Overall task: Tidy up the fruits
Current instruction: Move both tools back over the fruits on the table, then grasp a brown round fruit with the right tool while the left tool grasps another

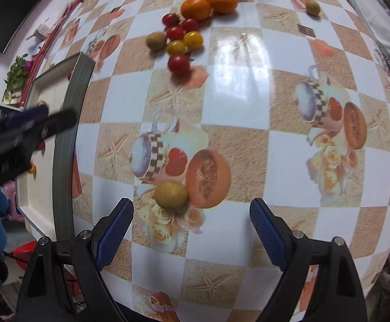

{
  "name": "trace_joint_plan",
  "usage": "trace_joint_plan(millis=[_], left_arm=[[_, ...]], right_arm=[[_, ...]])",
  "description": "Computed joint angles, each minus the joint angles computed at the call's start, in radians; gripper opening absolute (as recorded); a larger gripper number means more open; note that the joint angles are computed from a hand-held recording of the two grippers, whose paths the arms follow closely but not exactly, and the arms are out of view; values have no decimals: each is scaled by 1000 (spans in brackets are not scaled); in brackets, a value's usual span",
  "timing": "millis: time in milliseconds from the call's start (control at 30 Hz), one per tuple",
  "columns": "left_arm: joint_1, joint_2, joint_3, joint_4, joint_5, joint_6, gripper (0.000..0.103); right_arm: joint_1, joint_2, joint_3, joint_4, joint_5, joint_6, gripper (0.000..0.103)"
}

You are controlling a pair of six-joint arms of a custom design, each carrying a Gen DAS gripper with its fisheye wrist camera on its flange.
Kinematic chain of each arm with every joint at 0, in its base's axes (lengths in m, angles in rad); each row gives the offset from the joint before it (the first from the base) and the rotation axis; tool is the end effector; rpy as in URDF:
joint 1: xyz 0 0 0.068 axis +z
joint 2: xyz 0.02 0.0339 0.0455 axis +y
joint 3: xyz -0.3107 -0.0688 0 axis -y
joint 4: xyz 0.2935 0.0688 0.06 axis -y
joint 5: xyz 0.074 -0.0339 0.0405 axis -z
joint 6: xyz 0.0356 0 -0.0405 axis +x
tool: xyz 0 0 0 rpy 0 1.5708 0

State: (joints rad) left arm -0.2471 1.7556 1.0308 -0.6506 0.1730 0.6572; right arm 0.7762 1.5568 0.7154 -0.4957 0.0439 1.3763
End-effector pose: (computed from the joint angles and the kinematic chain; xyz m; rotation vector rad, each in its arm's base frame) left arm 0.3454 -0.0935 0.1622 1.2934 2.6064 -0.1890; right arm 0.2019 0.1960 0.1387 0.8880 2.8442 0.2768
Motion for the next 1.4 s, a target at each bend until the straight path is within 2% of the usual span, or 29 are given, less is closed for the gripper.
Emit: trace_joint_plan(millis=[33, 100, 133, 500, 733, 867, 967, 1033, 1100, 1167, 1200, 1267, 1300, 1400], left_arm=[[-17, 13, 4, 13, -4, -6, 67], [-53, 45, 14, 36, -15, -21, 67], [-66, 58, 19, 46, -20, -29, 67], [-168, 222, 115, 138, -34, -142, 67], [-196, 256, 124, 181, -30, -159, 67], [-211, 262, 133, 190, -24, -178, 67], [-215, 271, 143, 208, -23, -205, 67], [-216, 269, 137, 229, -23, -219, 64], [-219, 267, 136, 241, -18, -228, 49], [-223, 271, 148, 231, 2, -239, 44], [-227, 271, 149, 232, 4, -243, 37], [-234, 270, 145, 243, 2, -243, 34], [-235, 267, 141, 245, 7, -243, 28], [-232, 257, 130, 239, 17, -227, 26]], right_arm=[[7, 12, 4, 8, 3, 0, 86], [21, 39, 15, 25, 9, -3, 73], [28, 53, 20, 34, 11, -6, 71], [59, 113, 63, 27, 77, -12, 63], [64, 144, 97, 16, 95, -24, 61], [84, 138, 91, 4, 101, -12, 57], [101, 131, 90, 2, 101, 11, 49], [96, 119, 77, 12, 96, 10, 46], [87, 102, 67, 10, 92, 0, 40], [83, 93, 54, 29, 84, -1, 32], [81, 81, 46, 31, 82, -1, 32], [83, 69, 34, 44, 76, 6, 32], [83, 63, 27, 49, 73, 10, 32], [85, 33, 0, 67, 70, 30, 32]])
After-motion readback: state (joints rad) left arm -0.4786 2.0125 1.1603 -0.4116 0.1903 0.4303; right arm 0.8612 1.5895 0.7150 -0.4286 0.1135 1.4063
